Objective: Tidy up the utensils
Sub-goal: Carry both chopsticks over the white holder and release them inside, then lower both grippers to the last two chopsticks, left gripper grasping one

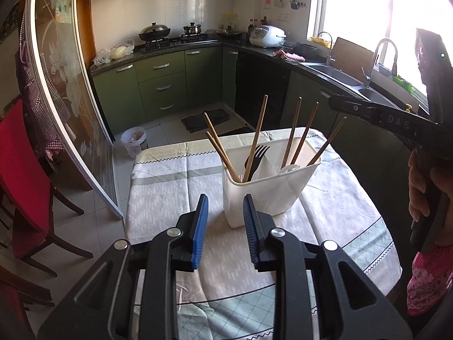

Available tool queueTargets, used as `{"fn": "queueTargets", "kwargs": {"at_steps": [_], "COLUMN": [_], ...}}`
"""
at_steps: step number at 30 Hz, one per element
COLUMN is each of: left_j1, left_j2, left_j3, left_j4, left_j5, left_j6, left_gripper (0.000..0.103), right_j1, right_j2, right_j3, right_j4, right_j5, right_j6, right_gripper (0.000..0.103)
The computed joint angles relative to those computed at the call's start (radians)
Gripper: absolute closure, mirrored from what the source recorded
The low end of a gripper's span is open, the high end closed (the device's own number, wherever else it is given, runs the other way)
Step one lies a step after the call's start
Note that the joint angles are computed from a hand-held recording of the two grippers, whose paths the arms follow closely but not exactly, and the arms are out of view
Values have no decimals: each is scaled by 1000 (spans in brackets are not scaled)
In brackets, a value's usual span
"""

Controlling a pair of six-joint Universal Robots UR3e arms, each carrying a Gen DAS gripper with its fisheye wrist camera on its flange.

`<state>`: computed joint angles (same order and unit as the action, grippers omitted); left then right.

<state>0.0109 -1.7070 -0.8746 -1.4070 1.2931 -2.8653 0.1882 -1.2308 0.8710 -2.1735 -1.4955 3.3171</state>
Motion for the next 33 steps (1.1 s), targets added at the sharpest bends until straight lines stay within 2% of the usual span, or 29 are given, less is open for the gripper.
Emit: {"fn": "queueTargets", "kwargs": {"at_steps": [2,5,11,17,22,30,33], "left_j1": [-9,-42,-103,-172,-212,-280,-298], "left_j2": [8,15,-47,-188,-292,-363,-389], "left_j3": [-37,-112,-202,-185,-108,-44,-9], "left_j4": [6,23,-18,-25,-33,-6,-20], "left_j5": [3,18,14,46,74,204,243], "left_j6": [4,-13,-62,-168,-242,-292,-299], "left_gripper": [77,71,71,71,71,75,84], "right_j1": [-9,-34,-57,-197,-341,-456,-472], "right_j2": [-101,-266,-546,-756,-875,-960,-962], "right_j3": [166,407,830,1151,1302,1356,1349], "right_j4": [-90,-181,-277,-283,-250,-192,-181], "right_j5": [26,75,70,192,312,427,443], "right_j6": [5,2,-4,-7,-51,-98,-99], "right_gripper": [84,73,73,73,73,73,73]}}
